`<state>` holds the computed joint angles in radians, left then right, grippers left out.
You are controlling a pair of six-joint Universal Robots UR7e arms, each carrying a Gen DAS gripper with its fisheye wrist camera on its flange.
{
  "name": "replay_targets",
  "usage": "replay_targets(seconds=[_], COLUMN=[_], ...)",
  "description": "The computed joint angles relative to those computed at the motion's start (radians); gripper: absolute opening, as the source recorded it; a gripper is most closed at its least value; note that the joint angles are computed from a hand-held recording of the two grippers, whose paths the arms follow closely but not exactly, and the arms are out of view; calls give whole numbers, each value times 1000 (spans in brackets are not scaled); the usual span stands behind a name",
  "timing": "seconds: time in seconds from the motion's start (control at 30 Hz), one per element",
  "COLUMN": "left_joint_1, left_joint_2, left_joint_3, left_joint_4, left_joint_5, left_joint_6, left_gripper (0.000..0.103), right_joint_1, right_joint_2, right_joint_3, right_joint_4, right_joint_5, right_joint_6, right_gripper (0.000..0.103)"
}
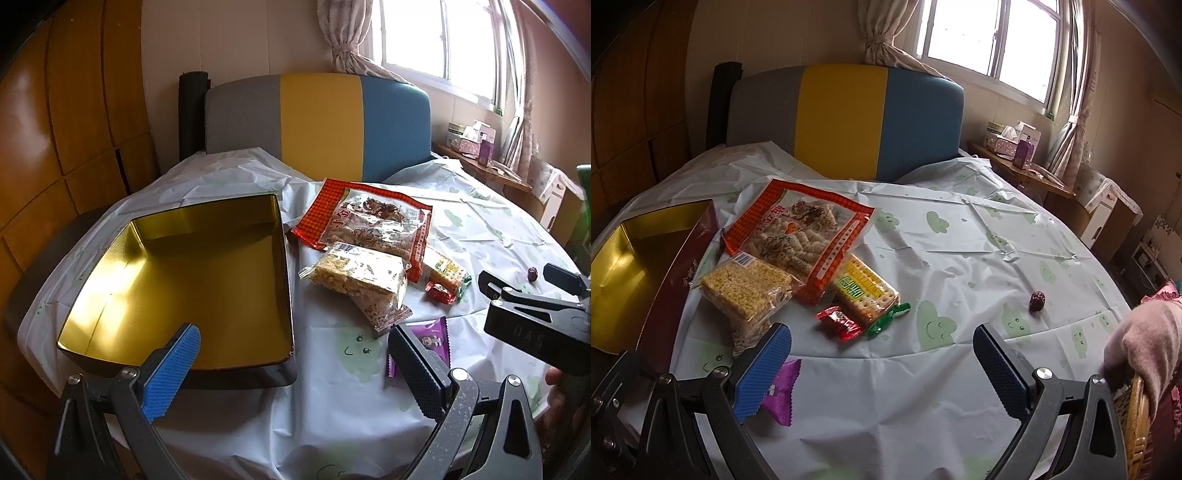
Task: Organize snacks
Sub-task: 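Move the left tool toward the purple wrapped snack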
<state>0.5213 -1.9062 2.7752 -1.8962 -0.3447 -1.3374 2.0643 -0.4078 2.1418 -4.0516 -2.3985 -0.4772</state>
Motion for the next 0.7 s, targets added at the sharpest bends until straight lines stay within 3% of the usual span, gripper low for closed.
replay_targets(seconds=[0.7], left_joint_1=[1], left_joint_2=[37], left_joint_3=[11], left_joint_4=[-98], left_joint_5=[-9], left_joint_6=[68], left_gripper=[102], right_joint_1=[-21], right_joint_2=[-70], right_joint_3=[-19], right_joint_4=[18], right_joint_5=[17], right_joint_6=[-88], right_gripper=[101])
